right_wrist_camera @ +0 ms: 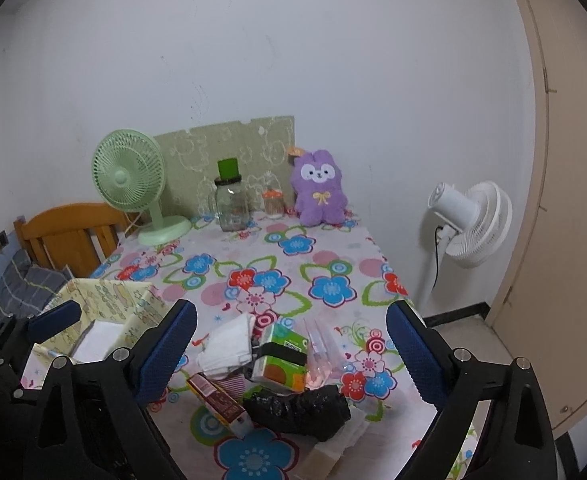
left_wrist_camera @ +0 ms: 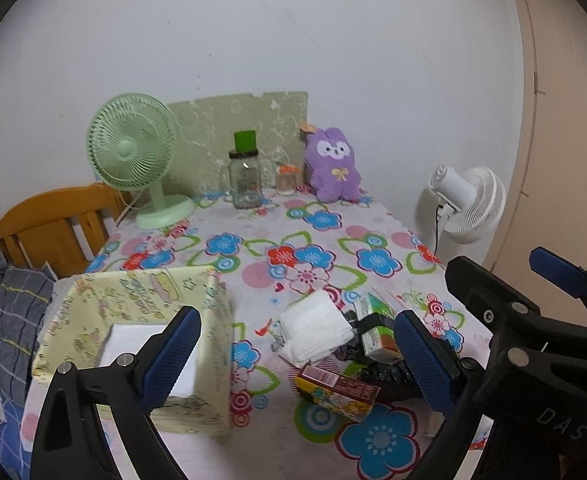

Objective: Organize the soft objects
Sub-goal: 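Grasp the brown snack box with the left gripper while the right gripper grasps the black plastic bag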

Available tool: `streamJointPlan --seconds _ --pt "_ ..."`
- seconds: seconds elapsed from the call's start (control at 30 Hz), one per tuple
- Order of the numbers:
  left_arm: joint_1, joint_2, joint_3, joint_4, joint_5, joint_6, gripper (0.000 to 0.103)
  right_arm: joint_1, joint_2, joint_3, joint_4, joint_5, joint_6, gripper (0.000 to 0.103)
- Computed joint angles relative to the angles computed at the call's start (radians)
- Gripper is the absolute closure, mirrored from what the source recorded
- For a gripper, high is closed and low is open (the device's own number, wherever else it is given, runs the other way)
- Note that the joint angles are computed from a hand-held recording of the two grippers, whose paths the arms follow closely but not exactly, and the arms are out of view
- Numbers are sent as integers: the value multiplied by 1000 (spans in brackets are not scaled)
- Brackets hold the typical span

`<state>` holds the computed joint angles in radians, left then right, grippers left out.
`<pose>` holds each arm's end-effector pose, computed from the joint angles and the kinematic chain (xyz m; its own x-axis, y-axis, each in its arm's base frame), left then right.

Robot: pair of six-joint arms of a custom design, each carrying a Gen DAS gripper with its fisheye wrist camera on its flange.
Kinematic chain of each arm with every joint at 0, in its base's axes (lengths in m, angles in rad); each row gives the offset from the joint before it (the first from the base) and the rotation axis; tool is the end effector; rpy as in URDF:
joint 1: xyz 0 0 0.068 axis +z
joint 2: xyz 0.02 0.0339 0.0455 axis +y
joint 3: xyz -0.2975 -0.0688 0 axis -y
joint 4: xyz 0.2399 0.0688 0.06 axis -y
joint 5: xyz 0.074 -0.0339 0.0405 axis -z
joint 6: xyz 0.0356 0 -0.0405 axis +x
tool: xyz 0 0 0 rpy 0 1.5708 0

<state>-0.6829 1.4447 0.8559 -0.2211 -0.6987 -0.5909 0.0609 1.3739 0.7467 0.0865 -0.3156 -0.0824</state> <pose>0.2357 -0.1622 0.2520 -0.5440 -0.1073 -0.8322 -0.1975 0.9803 0.0027 0.2825 0.0283 0.2575 -0.4854 -0.1080 -0.8676 -0.3647 0.9269 0.0887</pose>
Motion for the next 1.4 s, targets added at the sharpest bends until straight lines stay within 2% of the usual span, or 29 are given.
streamJointPlan --seconds 0.43,0.63,1.23,1.4 --pt "74 168 76 30 147 25 10 -9 176 75 -20 0 -5 10" --pt "78 205 57 60 196 22 10 -15 235 85 -31 11 -13 11" --pt "78 280 -25 166 248 2 10 -21 315 16 -5 25 10 16" --pt "95 316 -21 177 276 0 13 -11 366 32 -13 35 11 20"
